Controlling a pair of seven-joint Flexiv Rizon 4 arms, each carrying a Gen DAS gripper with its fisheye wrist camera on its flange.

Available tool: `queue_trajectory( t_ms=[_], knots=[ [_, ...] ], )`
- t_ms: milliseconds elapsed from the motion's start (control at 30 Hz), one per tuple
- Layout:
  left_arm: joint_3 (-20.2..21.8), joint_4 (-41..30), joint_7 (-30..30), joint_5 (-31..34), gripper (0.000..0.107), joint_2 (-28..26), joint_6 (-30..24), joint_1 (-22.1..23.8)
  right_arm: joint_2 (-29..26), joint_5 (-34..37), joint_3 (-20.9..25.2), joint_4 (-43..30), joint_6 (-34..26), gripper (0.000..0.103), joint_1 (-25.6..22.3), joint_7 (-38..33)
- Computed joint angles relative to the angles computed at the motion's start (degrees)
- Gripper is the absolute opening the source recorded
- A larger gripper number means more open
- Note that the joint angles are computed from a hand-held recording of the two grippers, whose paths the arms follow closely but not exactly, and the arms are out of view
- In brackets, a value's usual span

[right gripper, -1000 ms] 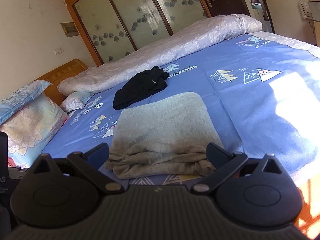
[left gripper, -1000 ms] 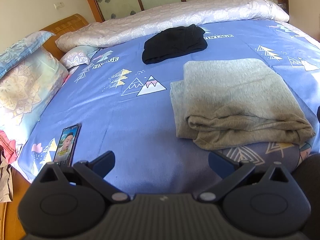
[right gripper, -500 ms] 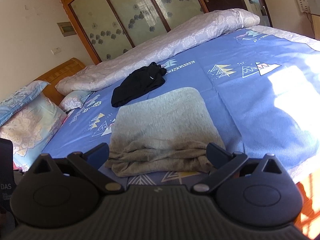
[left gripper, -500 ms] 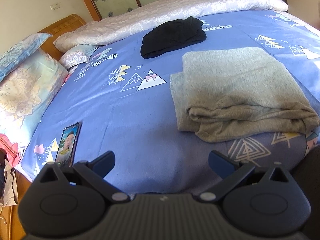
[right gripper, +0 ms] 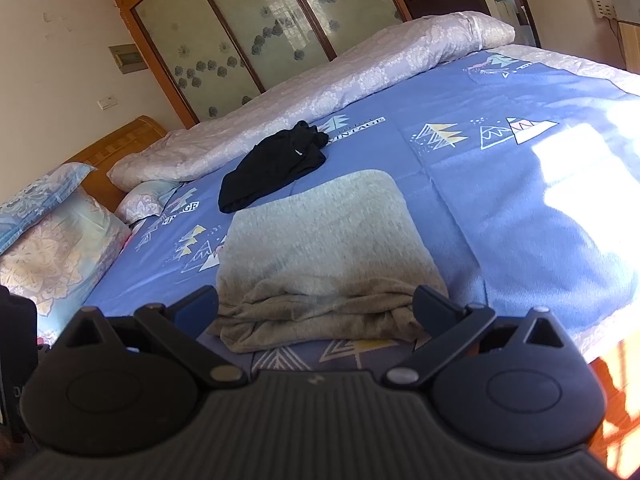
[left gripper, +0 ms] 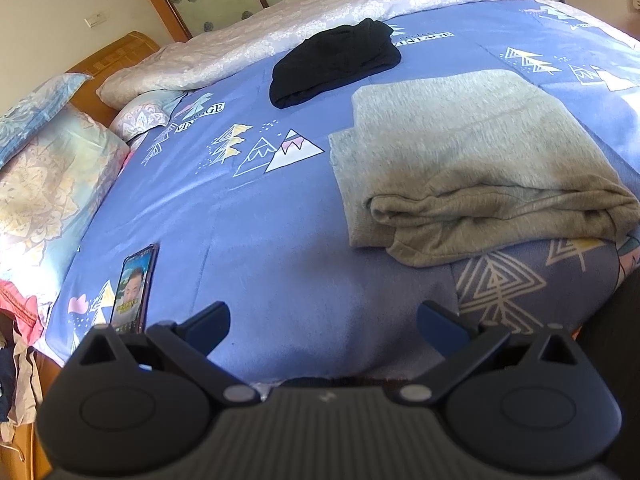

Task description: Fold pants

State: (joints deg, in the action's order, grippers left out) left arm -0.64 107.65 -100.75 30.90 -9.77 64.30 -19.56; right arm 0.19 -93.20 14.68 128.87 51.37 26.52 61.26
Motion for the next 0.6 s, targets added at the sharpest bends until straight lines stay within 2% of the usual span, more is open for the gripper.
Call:
queue_trajectory(
  t_ms=[600],
  knots=[
    [0.11,-0.35,0.57,1.59,0.103,-0.50,-1.00,-0.52,0.03,0.09,-0.12,0.21,0.80,0.103,-0.29,0.59]
  ],
)
